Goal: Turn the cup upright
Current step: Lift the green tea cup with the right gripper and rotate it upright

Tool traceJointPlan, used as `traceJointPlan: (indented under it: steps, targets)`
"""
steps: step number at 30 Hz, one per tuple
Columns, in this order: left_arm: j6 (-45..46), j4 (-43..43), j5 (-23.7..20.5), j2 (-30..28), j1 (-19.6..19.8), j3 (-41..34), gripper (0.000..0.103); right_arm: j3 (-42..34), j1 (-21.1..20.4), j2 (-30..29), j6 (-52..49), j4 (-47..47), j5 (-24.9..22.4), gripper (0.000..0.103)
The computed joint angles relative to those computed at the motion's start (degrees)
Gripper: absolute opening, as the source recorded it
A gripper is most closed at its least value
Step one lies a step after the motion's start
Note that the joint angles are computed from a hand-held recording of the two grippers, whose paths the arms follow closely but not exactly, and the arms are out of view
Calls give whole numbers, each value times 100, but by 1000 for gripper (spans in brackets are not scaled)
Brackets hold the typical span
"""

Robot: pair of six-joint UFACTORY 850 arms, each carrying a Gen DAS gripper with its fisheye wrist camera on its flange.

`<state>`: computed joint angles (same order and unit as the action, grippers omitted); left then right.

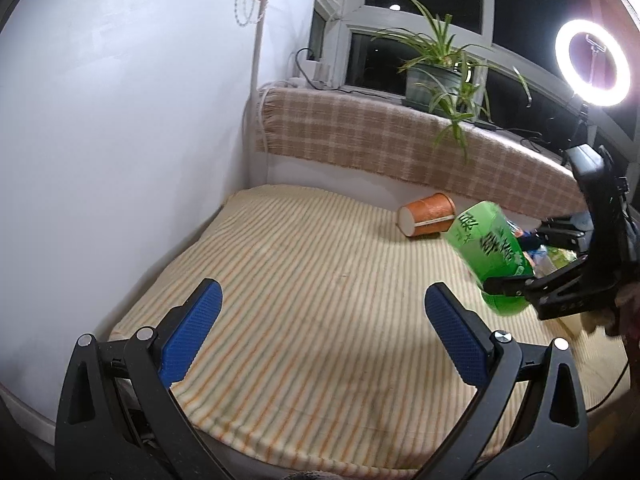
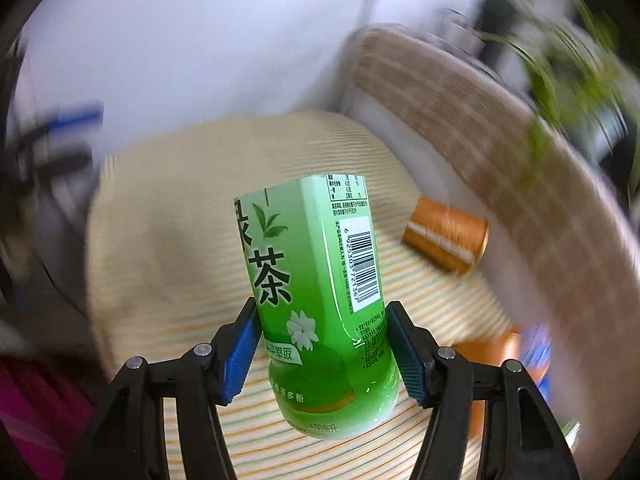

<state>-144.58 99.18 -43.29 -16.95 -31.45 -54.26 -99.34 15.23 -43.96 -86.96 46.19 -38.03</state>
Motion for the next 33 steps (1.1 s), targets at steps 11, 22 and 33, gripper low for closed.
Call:
traceJointPlan:
  steps: [11, 22, 33]
  targets:
    - [-102, 342, 172, -139, -190, -184, 103, 327, -691, -109, 3029, 995, -1436, 64]
    - [-228, 537, 439, -223, -289, -304, 103, 687, -1001, -360, 3877, 2050, -1679, 65]
    - [-297, 755, 755, -265, -266, -442, 103, 542, -989, -484, 3840, 1962, -1455, 74]
